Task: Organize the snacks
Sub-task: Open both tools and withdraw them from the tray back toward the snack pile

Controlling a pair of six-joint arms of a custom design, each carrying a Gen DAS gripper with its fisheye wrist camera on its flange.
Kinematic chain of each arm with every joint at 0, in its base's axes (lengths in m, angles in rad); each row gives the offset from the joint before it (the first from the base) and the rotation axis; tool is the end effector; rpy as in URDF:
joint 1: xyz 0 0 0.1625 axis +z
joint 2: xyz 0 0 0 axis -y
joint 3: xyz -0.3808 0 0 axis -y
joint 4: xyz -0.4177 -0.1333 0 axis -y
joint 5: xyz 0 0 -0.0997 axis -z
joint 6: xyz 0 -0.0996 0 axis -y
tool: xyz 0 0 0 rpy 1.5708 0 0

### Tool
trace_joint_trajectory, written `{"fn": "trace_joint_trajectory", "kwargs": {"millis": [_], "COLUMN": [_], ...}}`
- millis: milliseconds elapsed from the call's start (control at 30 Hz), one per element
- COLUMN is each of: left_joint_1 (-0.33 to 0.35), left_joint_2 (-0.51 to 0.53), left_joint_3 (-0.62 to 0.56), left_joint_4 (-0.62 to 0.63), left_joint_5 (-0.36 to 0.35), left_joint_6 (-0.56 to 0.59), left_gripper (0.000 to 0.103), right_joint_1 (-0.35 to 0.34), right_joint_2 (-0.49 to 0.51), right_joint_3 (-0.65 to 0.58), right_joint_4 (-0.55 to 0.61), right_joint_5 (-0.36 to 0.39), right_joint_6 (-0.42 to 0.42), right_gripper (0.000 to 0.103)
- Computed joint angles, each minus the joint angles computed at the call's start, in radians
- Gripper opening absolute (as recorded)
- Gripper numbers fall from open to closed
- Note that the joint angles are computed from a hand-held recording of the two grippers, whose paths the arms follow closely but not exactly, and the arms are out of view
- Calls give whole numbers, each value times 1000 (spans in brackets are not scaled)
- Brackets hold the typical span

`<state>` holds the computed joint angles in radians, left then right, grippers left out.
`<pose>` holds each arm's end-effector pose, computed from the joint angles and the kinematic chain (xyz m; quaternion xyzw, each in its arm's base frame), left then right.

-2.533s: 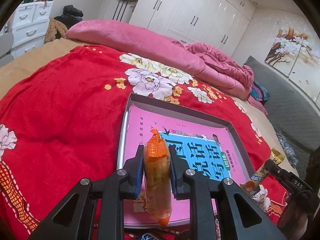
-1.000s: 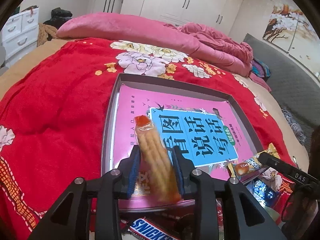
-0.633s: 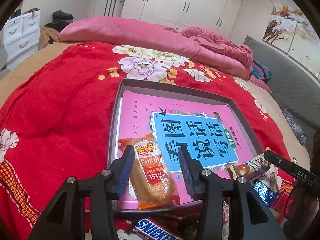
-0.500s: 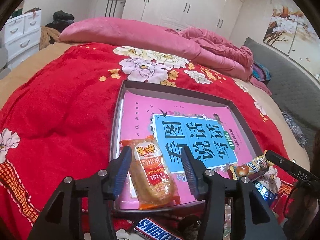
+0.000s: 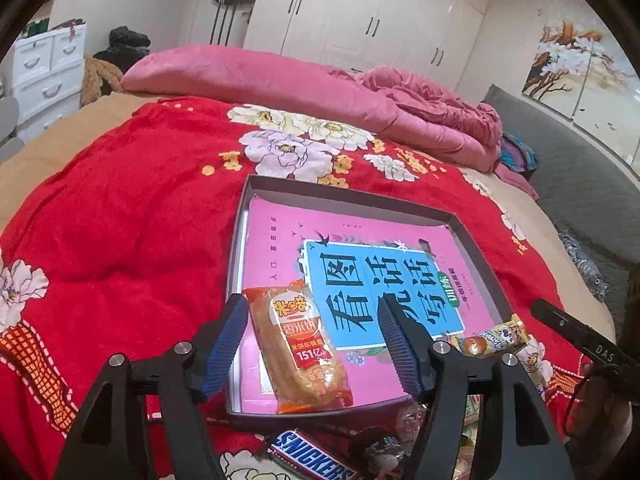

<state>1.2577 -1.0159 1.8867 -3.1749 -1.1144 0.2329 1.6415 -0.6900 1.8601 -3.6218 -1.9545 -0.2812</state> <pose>-0.0173 -0.6289 0.1670 0.1671 0.8975 -0.3574 0.1970 0.1375 -0.5830 0.0384 0.0754 -0.8885 0.3981 0.2155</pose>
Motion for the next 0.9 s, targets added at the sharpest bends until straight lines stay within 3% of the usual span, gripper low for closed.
{"fn": "trace_joint_trajectory", "kwargs": {"millis": [133, 633, 900], "left_joint_1": [-5, -27, -28], "left_joint_2": [-13, -56, -80], "left_joint_3": [16, 79, 98], "left_joint_4": [-28, -81, -53], "left_joint_5": [-10, -31, -55], "left_joint_6": [2, 22, -7], "left_gripper": [75, 77, 78], "right_joint_1": [2, 16, 22], "right_joint_2": [-1, -12, -15], "right_joint_3": [6, 47, 57], "right_joint_4": [-28, -114, -104], "right_joint_5": [12, 55, 50], "right_joint_6": [-17, -92, -114], "right_gripper": [58, 65, 67]}}
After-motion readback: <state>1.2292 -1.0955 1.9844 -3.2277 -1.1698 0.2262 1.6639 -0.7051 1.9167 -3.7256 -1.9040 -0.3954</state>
